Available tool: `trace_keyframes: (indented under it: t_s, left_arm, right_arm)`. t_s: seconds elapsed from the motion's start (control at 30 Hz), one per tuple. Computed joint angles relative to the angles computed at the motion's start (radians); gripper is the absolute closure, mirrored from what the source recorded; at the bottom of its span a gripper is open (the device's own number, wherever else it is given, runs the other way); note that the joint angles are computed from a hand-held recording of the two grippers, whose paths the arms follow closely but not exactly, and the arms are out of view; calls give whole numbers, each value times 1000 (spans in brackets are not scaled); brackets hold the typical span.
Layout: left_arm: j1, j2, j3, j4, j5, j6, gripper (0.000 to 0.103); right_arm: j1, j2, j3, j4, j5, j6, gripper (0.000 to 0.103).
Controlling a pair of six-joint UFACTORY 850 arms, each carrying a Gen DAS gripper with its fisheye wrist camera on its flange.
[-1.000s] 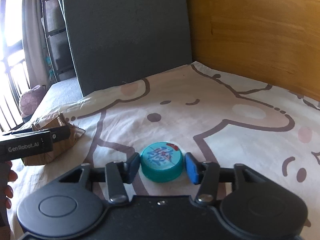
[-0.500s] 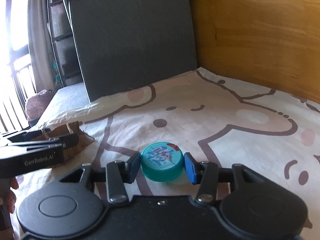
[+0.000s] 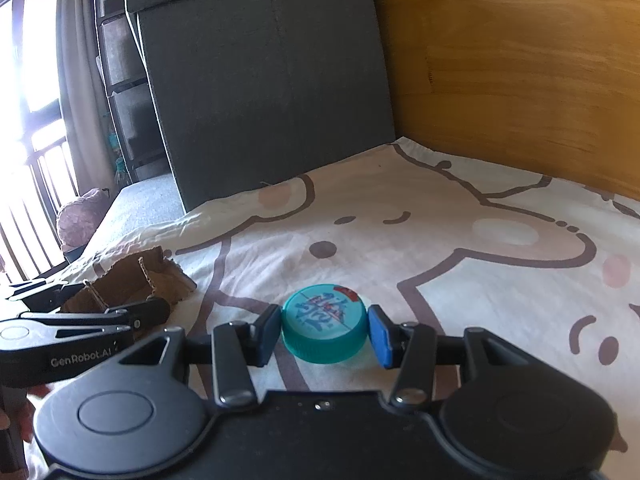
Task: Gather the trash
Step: 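Lift the cardboard and bottle cap and turn both grippers toward the wastebasket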
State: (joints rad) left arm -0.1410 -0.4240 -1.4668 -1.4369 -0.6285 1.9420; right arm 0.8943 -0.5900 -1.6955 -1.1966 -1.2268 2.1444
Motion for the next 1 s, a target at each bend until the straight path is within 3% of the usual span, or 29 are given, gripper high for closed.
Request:
trace_keyframes:
  t_s: [0.17, 0.3, 0.53, 0.67, 0.83, 1.0]
  left_arm:
    - [10, 9, -4, 50, -29, -51, 39]
    - [25, -11, -49, 157, -87, -211, 39]
    - [18, -19, -58, 202, -84, -245, 33]
    - [2, -46, -101, 356, -70, -418, 26]
    - [-2, -4, -21, 206, -14, -218, 39]
    - [10, 36, 44, 41, -5, -38, 42]
  right_arm:
    - [3, 3, 3, -7, -3, 10, 55]
    - [6, 4, 4, -12, -6, 15, 55]
    - [7, 12, 15, -16, -1, 33, 55]
    - [7, 17, 22, -19, 4, 42, 55]
    - [9, 23, 34, -28, 8, 59, 55]
    - [12, 28, 41, -41, 8, 74, 55]
